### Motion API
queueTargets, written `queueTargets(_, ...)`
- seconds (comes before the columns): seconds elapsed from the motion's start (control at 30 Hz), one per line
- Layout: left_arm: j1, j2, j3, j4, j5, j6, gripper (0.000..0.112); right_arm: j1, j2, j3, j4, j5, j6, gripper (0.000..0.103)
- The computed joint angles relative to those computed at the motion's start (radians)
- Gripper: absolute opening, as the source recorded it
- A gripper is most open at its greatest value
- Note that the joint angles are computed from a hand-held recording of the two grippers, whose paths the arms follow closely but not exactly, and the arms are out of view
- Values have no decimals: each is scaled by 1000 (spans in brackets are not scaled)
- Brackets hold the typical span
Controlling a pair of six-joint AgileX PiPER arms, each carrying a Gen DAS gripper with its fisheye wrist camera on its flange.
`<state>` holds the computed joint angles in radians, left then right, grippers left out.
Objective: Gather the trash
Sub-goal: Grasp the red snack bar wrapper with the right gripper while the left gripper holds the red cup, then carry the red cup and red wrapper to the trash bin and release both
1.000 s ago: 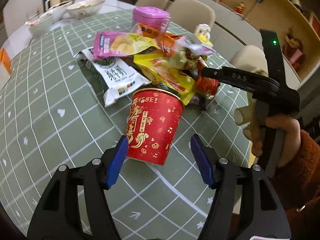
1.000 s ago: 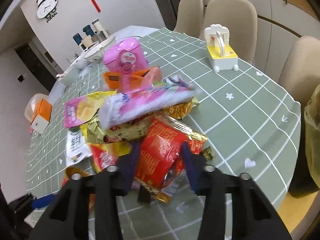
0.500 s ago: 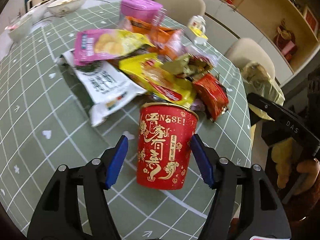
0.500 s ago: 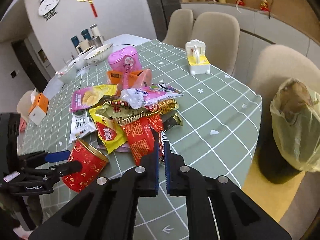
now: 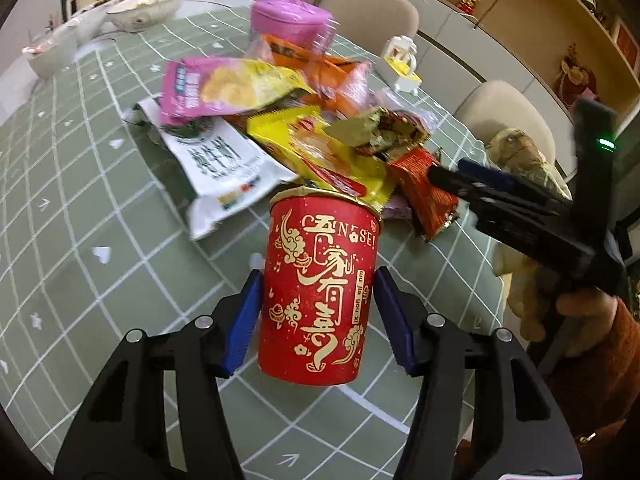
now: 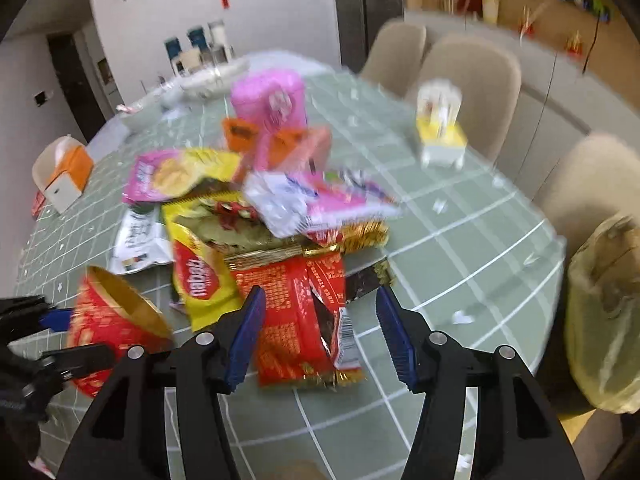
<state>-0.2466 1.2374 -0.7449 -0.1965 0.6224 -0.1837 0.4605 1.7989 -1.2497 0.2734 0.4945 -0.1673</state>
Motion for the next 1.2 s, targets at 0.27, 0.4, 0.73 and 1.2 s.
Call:
queueTargets(0.27,-10,-82,14,69,3,-94,54,-60,-39,43,263,75,-302,31)
queueTargets(0.4,-73,-101,-20,155,-14,-213,54,-84,-160,104,268,66,-316,26)
queueTargets(0.73,-308,69,-332,431,-41,-478,54,-368,-423,109,286,212,-411,26)
queueTargets(1.2,-521,786,-1337,229,97,-242,54,-1099,-385,-11,547,349,-797,26)
